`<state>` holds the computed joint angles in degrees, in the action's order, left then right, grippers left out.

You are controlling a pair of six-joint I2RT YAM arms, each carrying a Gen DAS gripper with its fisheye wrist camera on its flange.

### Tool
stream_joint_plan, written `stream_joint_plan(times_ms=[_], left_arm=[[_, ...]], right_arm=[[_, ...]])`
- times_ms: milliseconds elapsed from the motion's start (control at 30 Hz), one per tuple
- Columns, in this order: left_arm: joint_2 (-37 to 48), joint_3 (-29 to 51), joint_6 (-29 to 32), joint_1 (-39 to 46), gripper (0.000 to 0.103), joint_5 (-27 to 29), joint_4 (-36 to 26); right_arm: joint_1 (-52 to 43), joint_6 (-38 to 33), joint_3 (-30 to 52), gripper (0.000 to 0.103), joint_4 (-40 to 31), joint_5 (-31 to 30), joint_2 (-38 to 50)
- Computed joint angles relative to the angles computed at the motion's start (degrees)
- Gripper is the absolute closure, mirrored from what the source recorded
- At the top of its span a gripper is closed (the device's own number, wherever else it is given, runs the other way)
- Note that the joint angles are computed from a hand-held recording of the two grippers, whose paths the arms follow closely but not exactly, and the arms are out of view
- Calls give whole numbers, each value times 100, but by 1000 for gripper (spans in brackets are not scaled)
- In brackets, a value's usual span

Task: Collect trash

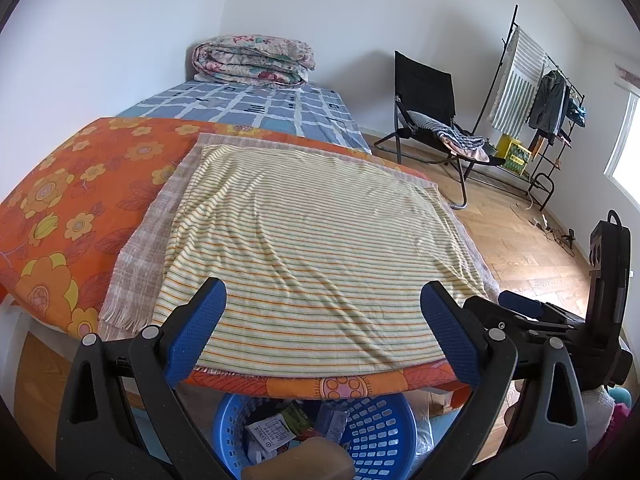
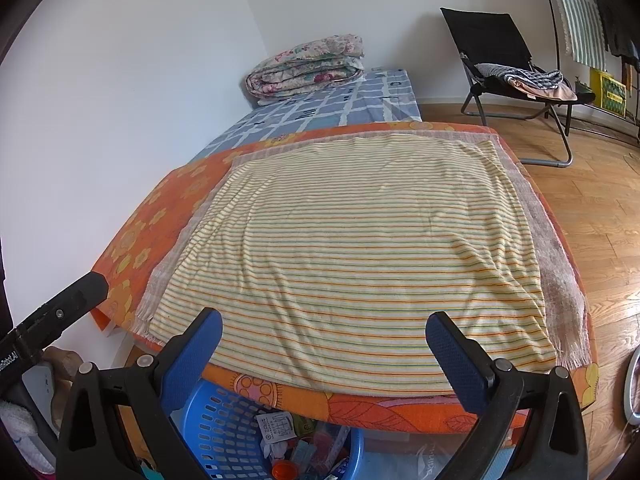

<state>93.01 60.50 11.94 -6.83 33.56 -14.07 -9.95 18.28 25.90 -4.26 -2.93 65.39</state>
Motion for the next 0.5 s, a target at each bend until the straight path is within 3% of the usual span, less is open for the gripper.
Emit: stream_joint_plan(times_ms=[500], left_arm=[[-74, -41, -30, -96, 4, -275, 90]], right_arm=[[-70, -13, -50, 0, 51, -57, 14]])
